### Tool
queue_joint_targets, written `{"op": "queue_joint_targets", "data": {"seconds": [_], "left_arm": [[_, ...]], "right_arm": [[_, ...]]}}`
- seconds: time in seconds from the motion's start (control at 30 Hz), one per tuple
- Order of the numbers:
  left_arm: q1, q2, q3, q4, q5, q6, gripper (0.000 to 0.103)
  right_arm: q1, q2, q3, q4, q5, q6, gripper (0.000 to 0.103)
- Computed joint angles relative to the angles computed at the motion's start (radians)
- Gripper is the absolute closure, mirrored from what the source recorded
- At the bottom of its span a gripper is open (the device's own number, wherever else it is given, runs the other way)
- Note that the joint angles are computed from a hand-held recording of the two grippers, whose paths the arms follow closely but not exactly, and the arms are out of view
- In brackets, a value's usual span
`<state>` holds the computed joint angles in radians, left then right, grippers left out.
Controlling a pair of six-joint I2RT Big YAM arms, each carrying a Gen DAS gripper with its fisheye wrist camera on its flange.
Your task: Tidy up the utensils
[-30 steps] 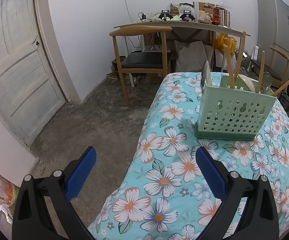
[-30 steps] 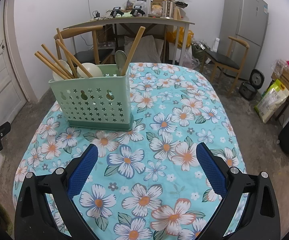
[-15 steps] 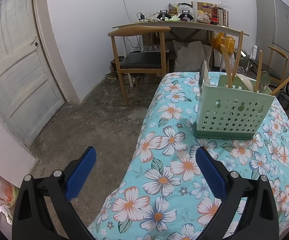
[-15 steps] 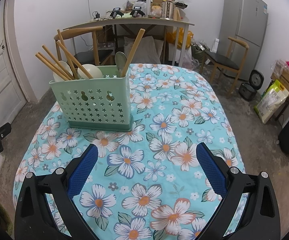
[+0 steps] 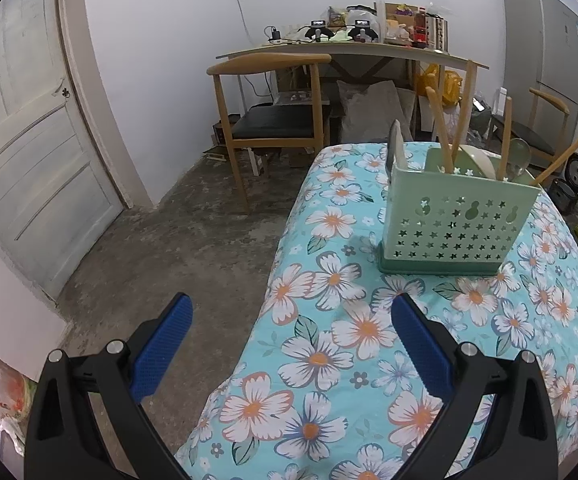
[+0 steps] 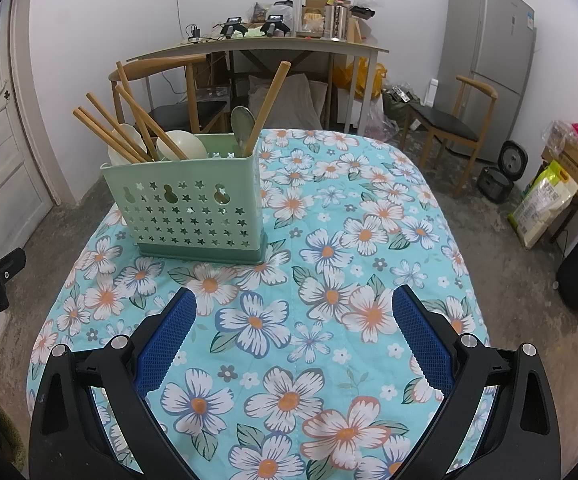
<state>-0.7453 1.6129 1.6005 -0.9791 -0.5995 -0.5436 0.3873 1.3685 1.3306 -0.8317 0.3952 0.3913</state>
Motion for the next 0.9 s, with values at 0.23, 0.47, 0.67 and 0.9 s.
{"op": "queue_joint_targets", "data": {"seconds": [0.23, 0.47, 0.67, 0.9], "left_arm": [[-0.006, 0.006, 0.006, 0.003, 0.007, 0.011, 0.006], [-0.007, 0.011, 0.01, 0.001, 0.01, 0.015, 0.006], [-0.006, 0.016, 0.014, -0.003, 0.011, 0.013, 0.006], [-0.007, 0.019, 0.016, -0.006, 0.012, 0.016, 0.006]], "right_arm": [[-0.001, 0.001, 0.0, 0.001, -0.001, 0.0, 0.009], [-0.001, 0.002, 0.0, 0.001, 0.0, 0.001, 0.009], [-0.002, 0.003, -0.001, 0.001, -0.001, 0.006, 0.009], [-0.002, 0.003, -0.001, 0.002, -0.001, 0.006, 0.009]]}}
